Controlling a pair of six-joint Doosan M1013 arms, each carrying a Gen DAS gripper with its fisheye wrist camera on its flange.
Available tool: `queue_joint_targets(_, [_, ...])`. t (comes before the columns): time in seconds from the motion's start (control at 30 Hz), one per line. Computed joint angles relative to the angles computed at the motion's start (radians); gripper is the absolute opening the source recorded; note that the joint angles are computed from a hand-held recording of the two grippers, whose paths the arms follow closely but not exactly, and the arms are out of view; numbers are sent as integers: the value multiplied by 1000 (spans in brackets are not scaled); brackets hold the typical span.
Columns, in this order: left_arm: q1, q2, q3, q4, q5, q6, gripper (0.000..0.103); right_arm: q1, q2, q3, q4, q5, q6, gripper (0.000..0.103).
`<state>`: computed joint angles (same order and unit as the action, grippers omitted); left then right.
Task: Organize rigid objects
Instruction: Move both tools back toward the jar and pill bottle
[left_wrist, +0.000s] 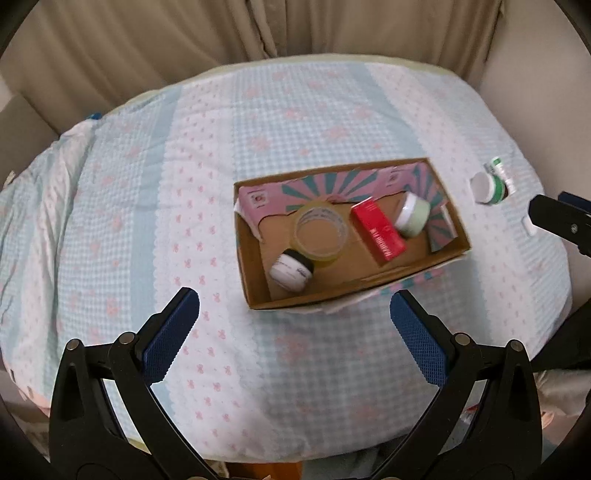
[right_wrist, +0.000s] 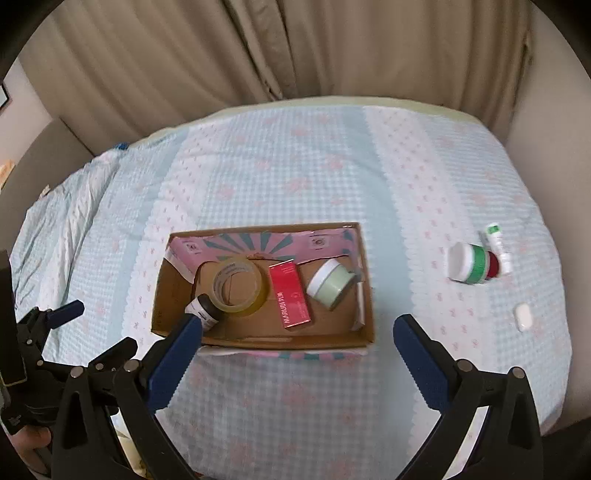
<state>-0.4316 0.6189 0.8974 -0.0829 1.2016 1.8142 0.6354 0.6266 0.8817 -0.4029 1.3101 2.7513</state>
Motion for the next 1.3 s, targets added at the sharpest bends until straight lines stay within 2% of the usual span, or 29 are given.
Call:
queue_joint_targets(0.3, [-42, -58, 26, -61, -56, -39, 103, 18, -128, 123, -77, 36, 83, 103])
queue_joint_targets(0.43, [-87, -72, 26, -53, -89, -84, 103, 10, -194, 198, -120, 56, 104, 103])
queue_joint_targets(0.53, [-132, -74, 17, -33, -108, -166, 103, -16, -265, 288, -120, 19, 101, 103])
queue_joint_targets(0.63, [-188, -59, -14, -4, -94, -274, 103, -51, -338, 382, -111, -22, 70, 103])
queue_joint_targets(0.73, [-238, -41, -39, 27, -96, -332, 103, -97, -406, 473, -86, -90, 34, 103])
queue_joint_targets(0.83, [-289, 3, -97, 52, -58, -386, 103, -143, -451, 537, -61, -130, -27, 103])
queue_joint_targets(1.0, [-346, 82, -202, 73, 10, -408, 103, -219, -492, 606, -16, -189, -90, 103])
queue_joint_targets(1.3, [-392, 302, -485, 50, 204, -376, 103, -341, -486, 675, 60, -263, -170, 103])
